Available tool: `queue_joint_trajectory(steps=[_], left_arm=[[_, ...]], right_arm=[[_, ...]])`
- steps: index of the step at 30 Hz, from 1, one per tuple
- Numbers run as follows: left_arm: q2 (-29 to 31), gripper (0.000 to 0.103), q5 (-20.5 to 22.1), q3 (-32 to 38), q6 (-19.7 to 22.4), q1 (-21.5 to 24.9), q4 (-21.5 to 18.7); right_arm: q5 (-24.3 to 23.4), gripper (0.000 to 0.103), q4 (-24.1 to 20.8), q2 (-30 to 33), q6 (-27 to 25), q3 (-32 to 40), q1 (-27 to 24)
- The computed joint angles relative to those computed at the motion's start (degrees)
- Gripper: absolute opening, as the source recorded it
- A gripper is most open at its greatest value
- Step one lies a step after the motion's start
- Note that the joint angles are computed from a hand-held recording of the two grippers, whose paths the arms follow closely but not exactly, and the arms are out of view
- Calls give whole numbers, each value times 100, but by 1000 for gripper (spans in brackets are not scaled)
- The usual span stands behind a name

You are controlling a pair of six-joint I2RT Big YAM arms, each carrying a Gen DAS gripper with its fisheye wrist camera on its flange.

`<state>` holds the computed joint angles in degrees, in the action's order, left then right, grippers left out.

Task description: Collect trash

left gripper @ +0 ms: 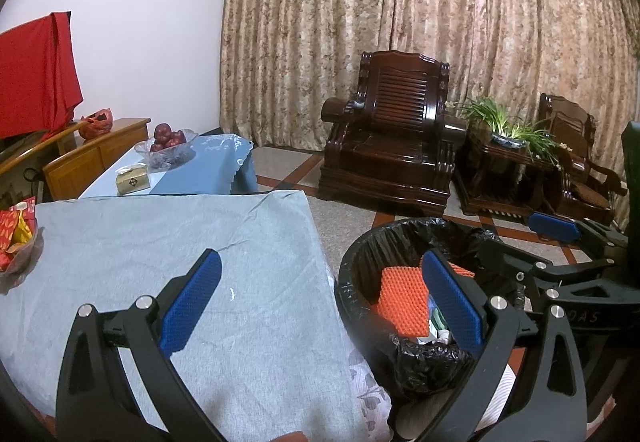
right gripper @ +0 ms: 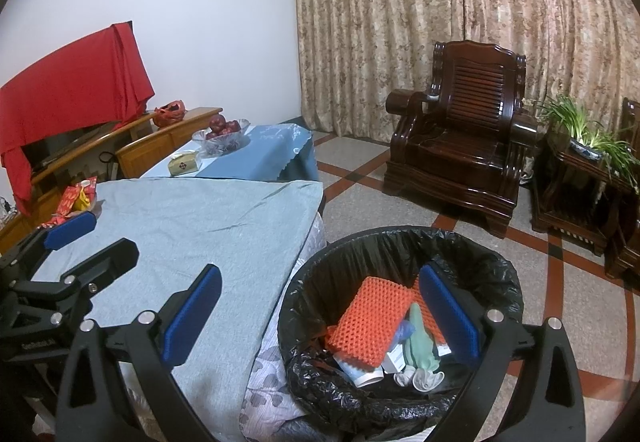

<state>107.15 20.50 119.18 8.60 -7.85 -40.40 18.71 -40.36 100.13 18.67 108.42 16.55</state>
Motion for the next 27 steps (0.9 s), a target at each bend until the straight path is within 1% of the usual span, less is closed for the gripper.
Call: queue_joint_trajectory(steps=[11,21,25,27], left_arm=[[17,97,-14,21,-35,19,4],[192,97,-42,387,-61,35,-240],[248,97,-62,489,-64,45,-328],[339,97,-78,656,-68,51,-422]], right_arm=[[-30,97,-19,36,-52,30,0],[-52,97,-13,43,-59,16,4],[-91,97,-88,141,-69,177,-4],[-109,97,-89,161,-70,187,-2]])
